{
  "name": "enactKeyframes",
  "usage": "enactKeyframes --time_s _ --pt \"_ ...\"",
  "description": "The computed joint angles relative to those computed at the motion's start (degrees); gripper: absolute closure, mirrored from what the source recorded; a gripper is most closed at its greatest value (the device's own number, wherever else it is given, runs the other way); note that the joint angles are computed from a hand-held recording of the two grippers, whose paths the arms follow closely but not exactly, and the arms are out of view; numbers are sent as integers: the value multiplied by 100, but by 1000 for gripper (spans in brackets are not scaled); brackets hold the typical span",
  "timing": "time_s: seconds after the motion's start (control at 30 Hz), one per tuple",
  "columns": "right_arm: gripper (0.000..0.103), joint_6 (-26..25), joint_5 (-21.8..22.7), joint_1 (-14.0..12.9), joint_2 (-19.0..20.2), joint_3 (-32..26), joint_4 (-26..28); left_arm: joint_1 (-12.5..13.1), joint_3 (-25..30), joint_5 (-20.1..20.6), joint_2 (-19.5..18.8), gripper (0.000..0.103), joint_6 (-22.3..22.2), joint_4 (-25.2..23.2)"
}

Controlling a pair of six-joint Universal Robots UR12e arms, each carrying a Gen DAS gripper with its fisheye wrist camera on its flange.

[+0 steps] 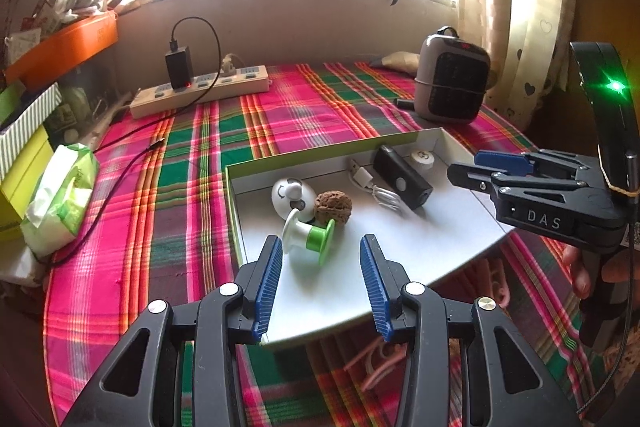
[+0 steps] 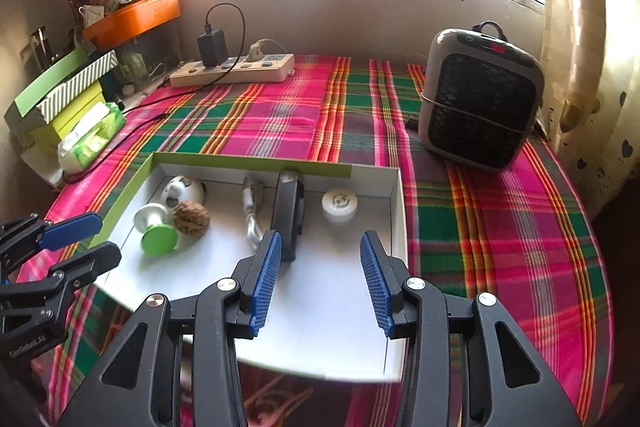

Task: Organize objects
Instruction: 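Withdraw both tools from the box toward the pink clips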

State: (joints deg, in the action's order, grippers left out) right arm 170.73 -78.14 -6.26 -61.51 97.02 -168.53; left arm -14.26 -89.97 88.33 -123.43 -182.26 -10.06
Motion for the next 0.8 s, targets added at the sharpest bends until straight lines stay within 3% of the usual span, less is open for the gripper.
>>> enactKeyframes --time_s 0.4,0.5,0.8 --pt "60 304 -122 3 -391 697 -250 61 -561 -182 282 64 -142 228" --pt "54 338 -61 -12 -474 873 -347 88 -700 -350 344 64 -79 286" --pt "52 506 -71 28 -458 927 -177 110 -895 -595 424 64 43 142"
